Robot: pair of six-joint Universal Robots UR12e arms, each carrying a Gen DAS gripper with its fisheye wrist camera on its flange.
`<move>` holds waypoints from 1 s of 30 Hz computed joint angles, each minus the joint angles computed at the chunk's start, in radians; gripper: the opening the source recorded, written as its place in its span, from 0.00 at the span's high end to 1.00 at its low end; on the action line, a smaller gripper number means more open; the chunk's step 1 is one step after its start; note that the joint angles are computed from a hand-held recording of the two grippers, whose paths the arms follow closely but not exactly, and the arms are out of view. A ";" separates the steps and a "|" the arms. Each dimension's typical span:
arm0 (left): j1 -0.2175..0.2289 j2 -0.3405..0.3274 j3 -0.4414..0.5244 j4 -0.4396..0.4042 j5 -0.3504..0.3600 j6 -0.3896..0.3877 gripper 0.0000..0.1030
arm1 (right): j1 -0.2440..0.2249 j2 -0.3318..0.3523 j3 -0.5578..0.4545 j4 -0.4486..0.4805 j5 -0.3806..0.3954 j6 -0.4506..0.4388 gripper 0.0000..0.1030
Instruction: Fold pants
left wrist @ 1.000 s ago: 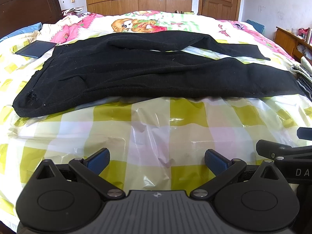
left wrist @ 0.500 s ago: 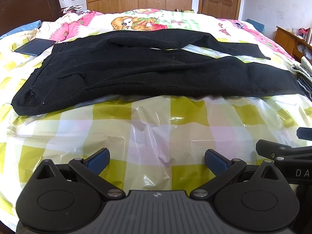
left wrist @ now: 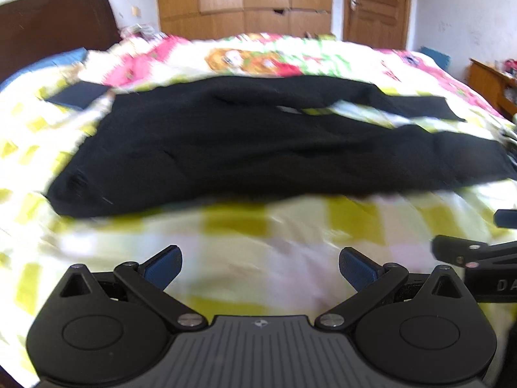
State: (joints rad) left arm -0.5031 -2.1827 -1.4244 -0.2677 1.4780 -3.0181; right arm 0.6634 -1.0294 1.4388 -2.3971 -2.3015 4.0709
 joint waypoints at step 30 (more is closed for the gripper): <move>0.176 -0.171 0.261 -0.155 0.061 -0.209 0.70 | -0.065 0.449 -0.723 0.064 0.440 -0.769 0.90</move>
State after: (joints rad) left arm -0.3274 -2.3534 -1.1632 -0.4224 1.5385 -3.2274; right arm 0.5981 -0.5808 0.7159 -2.3326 -1.8616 3.3023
